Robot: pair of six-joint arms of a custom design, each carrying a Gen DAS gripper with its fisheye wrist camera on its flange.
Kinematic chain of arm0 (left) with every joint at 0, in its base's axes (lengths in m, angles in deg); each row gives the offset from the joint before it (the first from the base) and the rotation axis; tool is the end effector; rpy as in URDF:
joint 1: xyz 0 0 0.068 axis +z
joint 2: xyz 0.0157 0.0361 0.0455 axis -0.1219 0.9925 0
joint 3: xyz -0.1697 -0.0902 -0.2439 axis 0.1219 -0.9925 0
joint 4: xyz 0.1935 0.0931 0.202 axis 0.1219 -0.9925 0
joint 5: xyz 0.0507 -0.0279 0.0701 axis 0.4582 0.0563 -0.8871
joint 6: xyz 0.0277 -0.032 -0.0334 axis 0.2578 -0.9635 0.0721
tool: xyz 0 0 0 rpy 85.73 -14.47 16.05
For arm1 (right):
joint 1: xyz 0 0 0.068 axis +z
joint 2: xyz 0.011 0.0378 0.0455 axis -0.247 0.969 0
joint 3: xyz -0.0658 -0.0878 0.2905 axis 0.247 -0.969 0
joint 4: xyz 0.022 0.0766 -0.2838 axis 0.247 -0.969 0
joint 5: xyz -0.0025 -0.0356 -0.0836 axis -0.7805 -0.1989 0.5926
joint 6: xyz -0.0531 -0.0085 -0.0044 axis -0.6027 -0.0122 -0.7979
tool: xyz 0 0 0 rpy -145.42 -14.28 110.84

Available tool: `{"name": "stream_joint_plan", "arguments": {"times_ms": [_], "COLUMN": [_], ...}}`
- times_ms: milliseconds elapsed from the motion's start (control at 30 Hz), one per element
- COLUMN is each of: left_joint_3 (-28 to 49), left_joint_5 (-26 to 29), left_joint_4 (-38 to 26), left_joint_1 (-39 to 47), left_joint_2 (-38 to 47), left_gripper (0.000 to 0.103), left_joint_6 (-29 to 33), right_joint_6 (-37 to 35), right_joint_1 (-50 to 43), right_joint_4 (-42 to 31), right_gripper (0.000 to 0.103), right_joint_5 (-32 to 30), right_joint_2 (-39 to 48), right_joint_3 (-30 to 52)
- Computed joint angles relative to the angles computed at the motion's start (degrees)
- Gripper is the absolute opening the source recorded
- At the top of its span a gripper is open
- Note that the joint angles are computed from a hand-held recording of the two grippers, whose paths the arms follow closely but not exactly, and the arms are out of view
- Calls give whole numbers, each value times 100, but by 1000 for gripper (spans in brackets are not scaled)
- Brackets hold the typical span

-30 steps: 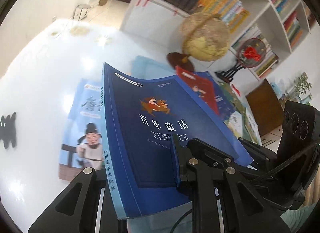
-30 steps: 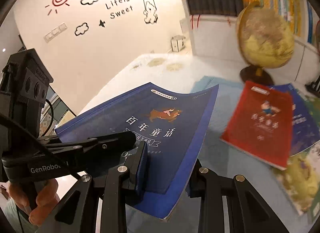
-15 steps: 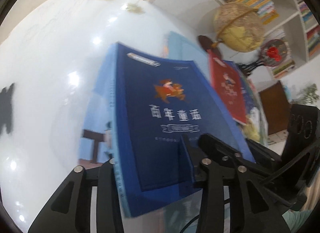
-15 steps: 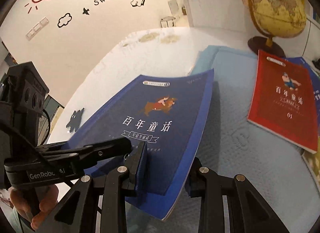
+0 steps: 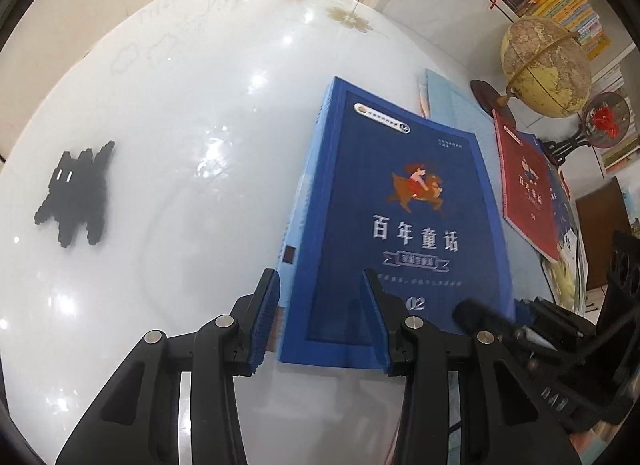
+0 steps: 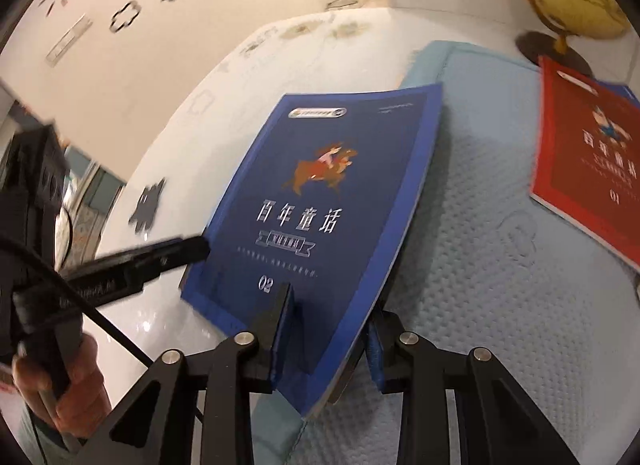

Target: Organize books

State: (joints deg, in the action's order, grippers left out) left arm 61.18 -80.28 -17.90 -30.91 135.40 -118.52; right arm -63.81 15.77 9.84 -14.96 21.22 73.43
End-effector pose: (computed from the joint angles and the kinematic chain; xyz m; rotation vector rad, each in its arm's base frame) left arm 0.2495 -0.1111 0.1734 -0.4104 2.7234 -0.3488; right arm 0.2880 0.1827 0.1769 -0.5474 2.7205 0.7517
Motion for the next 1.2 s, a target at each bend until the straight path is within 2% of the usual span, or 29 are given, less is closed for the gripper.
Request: {"name": "stream_joint_plan", "arguments": {"times_ms": [200,267,467,500,567,600,633,733,833,1000,1100,1200], "left_joint_3": [822,1260,2755,2961,3491,3715,3922,4773,5381,6217,6149,6135], "left_joint_5": [-365,-410,-435,-387,-317,-329,-354,-337,-431,-641,-617,-669], "left_joint_4": [-338,-415,-622,-612,-632,-641,-608,-739,-872,-1218,-1239,-1300], "left_joint_1": [-450,-680,-1390,-1480,-1687,-1773,-1870,-2170,-2427,-2648,-2559,-2416], "left_joint_2": [379,630,1504,1628,1933,2060,2175,2654,2993,3618,3695,3819], "left_gripper": [39,39,39,41,55,68,72,72,72,72,72,72], "left_joint_6": [306,529,1242,1330,1491,1535,1589,1825,1896,1553,918,434], "right_joint_6": [-736,-984,-1425,-1472,-1572,-1636,-1720,-2077,-2440,-2862,-3051,-3144], "right_joint_1": [-264,-563,-2004,-2236,-2770,-3058,-3336,-4290,-5156,-6370,-6490,-6221], "right_joint_4": [-693,-922,-1666,-1768,-1991,-2098,-2199,-2394,-2467,-2530,-2550,-2579], "right_gripper": [39,44,45,45,45,45,45,53,53,53,53,53], "right_joint_5": [114,211,419,434,471,507,543,600,529,-106,-449,-645], "right_joint_2": [-341,-641,-1550,-1649,-1867,-1978,-2070,-2311,-2256,-1608,-1005,-536], "right_joint_3": [-120,-308,-743,-763,-779,-766,-728,-563,-273,405,854,1233]}}
